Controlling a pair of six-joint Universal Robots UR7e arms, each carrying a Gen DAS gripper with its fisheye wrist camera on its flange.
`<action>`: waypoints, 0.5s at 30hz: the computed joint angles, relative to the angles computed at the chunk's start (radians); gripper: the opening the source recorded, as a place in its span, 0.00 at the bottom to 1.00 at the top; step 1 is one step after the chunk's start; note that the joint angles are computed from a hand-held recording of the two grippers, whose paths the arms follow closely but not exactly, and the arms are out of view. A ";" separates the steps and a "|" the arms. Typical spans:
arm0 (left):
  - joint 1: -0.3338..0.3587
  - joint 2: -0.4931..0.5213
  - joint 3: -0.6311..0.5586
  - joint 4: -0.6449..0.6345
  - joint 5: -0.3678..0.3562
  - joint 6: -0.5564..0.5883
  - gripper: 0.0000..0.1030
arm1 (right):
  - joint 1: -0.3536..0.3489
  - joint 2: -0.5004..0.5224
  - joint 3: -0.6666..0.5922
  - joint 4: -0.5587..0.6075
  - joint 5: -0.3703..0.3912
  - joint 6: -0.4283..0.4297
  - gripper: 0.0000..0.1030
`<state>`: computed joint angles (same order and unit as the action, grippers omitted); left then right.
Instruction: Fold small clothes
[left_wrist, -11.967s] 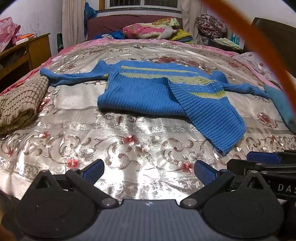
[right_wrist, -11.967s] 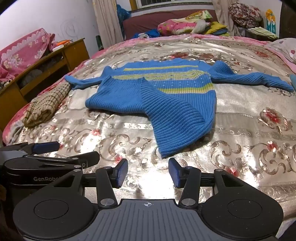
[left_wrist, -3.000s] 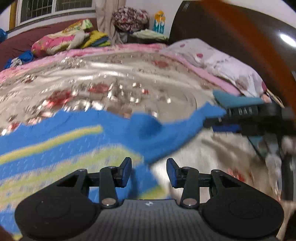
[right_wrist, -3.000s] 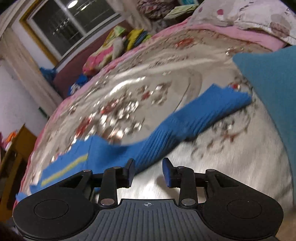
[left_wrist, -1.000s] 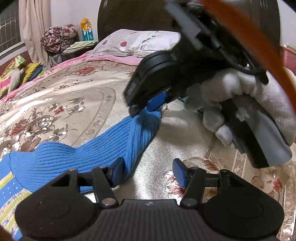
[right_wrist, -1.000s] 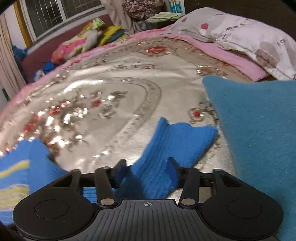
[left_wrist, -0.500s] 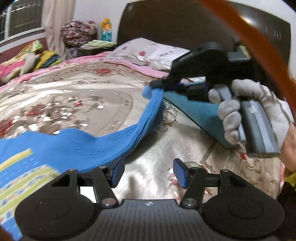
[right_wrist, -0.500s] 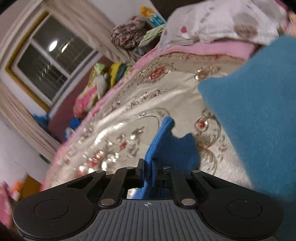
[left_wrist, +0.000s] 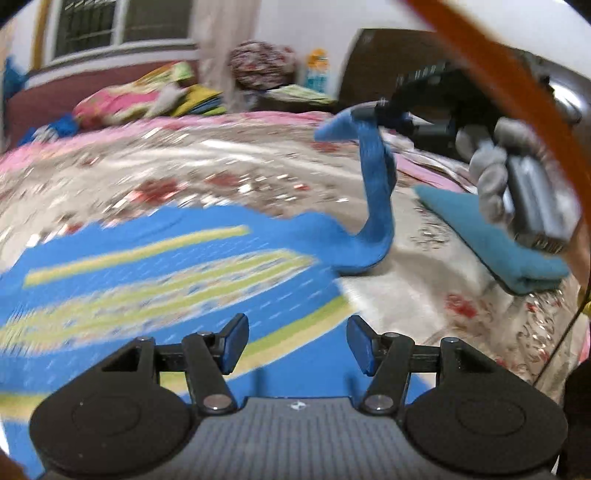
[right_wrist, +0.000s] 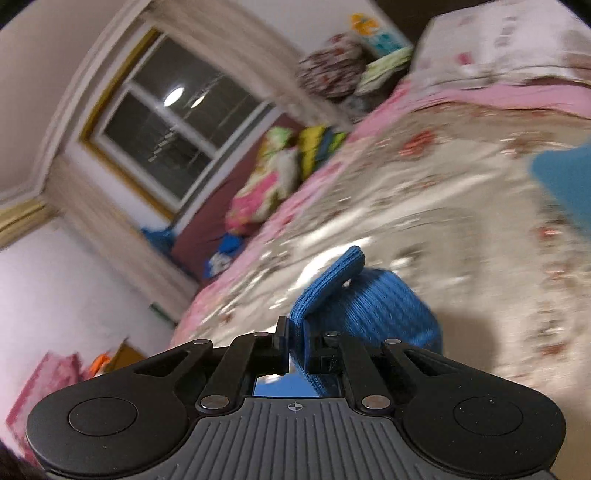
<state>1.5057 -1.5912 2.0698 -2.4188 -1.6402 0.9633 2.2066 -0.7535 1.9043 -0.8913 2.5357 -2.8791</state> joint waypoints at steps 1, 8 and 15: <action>0.016 0.008 -0.013 0.001 -0.005 -0.011 0.61 | 0.002 0.018 -0.041 0.036 -0.011 -0.010 0.08; 0.120 0.046 -0.093 0.020 -0.073 -0.024 0.61 | -0.006 0.233 -0.454 0.372 -0.141 -0.045 0.08; 0.184 0.092 -0.184 0.084 -0.115 -0.065 0.61 | -0.018 0.577 -1.023 0.853 -0.210 -0.038 0.07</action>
<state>1.6898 -1.4990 1.8863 -2.3347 -1.7554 0.8985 2.1888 -0.1760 0.8809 -0.0386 2.3254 -2.9176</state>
